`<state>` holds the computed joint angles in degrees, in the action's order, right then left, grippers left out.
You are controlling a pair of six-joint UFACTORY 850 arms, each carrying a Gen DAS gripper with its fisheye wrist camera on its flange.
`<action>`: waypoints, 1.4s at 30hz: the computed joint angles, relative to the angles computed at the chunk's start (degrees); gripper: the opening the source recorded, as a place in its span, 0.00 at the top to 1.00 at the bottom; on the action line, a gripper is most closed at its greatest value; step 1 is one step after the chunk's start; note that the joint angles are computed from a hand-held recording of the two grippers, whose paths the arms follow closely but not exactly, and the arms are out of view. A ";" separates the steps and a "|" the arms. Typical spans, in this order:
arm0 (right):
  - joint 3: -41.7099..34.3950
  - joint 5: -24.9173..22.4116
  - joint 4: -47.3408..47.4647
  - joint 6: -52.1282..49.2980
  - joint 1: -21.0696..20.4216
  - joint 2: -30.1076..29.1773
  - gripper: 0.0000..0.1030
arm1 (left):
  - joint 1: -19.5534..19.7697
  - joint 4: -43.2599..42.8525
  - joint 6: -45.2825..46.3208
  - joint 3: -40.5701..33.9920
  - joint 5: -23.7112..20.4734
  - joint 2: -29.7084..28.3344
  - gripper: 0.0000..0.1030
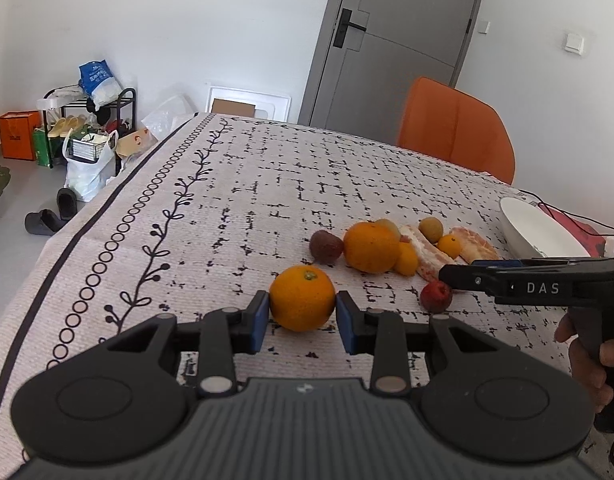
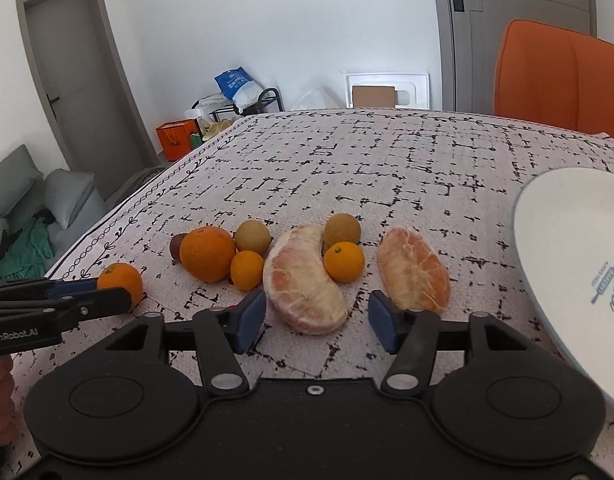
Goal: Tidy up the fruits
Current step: 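Move the right gripper over a peeled pomelo segment while the left holds the orange, then close the right gripper around the peeled pomelo segment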
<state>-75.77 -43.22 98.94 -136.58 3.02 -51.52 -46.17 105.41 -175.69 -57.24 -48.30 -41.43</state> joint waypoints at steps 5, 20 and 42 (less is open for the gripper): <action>-0.16 1.07 2.04 -2.70 1.00 -0.17 0.27 | 0.04 0.25 -1.04 0.81 -0.24 0.33 0.66; 0.36 2.14 5.94 -10.28 2.07 -0.10 0.44 | 0.17 0.95 -2.34 1.77 -0.62 0.71 0.66; 6.37 0.99 1.98 -8.35 -3.37 3.87 0.54 | -1.44 0.68 0.63 -1.06 -0.43 -0.26 0.66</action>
<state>-69.40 -42.23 100.93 -144.94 -0.34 -47.65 -47.62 106.10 -175.06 -58.30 -48.73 -41.70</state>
